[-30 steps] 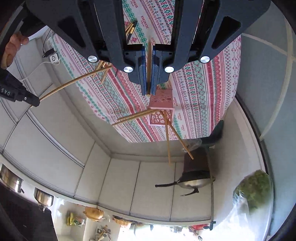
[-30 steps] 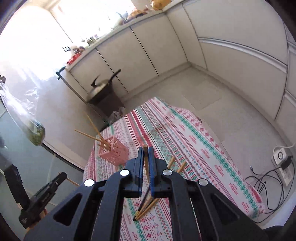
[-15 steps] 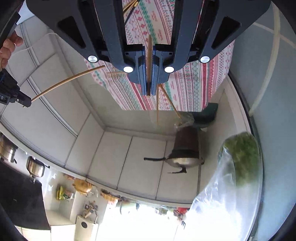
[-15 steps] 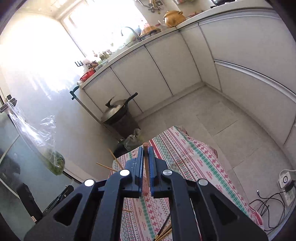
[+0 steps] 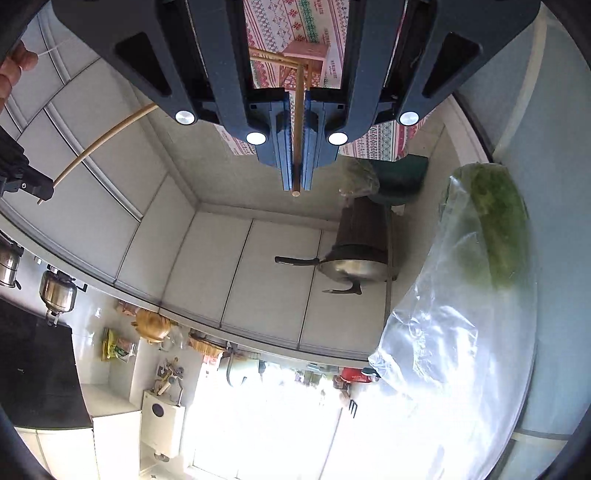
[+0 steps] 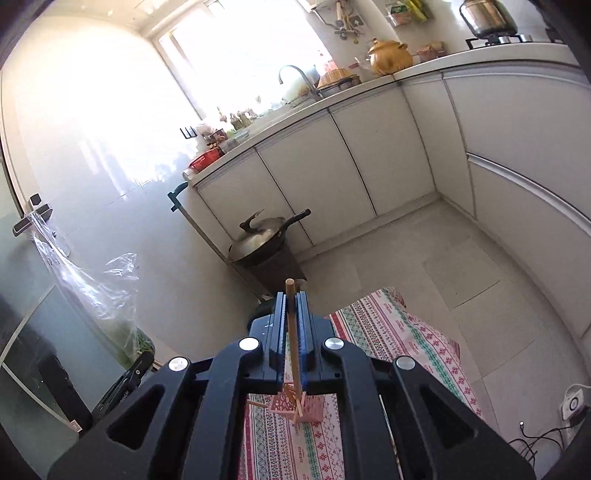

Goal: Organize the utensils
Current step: 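Lower both held chopsticks into the pink holder and open both tools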

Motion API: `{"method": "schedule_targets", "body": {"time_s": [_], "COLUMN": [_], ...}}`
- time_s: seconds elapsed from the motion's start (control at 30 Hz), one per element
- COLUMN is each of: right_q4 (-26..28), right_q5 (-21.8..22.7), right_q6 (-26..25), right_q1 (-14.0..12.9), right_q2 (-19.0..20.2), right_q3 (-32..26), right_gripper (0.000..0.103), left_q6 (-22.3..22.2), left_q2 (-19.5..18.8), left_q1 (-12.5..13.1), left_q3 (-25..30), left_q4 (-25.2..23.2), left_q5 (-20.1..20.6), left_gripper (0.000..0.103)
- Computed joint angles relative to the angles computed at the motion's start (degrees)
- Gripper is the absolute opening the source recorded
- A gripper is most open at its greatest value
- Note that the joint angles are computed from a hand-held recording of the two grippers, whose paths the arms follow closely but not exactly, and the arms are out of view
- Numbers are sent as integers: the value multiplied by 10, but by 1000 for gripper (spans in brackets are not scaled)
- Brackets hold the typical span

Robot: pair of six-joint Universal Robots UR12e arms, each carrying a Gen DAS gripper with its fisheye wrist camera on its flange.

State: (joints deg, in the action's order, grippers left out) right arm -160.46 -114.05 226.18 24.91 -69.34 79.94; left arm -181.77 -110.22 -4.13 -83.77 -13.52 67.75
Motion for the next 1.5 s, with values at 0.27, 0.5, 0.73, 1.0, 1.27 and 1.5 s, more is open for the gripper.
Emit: {"method": "schedule_targets", "body": {"time_s": [0.27, 0.5, 0.73, 1.0, 1.27, 1.5], "right_q4": [30, 56, 99, 131, 135, 119], "right_q5": [42, 72, 79, 92, 68, 3], "right_q6": [-19, -11, -7, -1, -22, -58], "right_q1": [-11, -16, -15, -14, -3, 16], "right_q2": [35, 62, 93, 132, 137, 118], "right_q3": [-49, -78, -117, -153, -156, -132], "right_gripper": [6, 6, 6, 9, 12, 28], "left_q6": [20, -8, -32, -26, -8, 22], "left_q2": [-41, -44, -36, -39, -30, -11], "left_q1": [-10, 0, 10, 9, 3, -12], "left_q3": [38, 40, 34, 42, 35, 12], "left_q4": [-49, -59, -45, -69, -61, -50], "left_q5": [3, -5, 1, -5, 11, 39], "left_gripper": [5, 23, 33, 33, 39, 56]}}
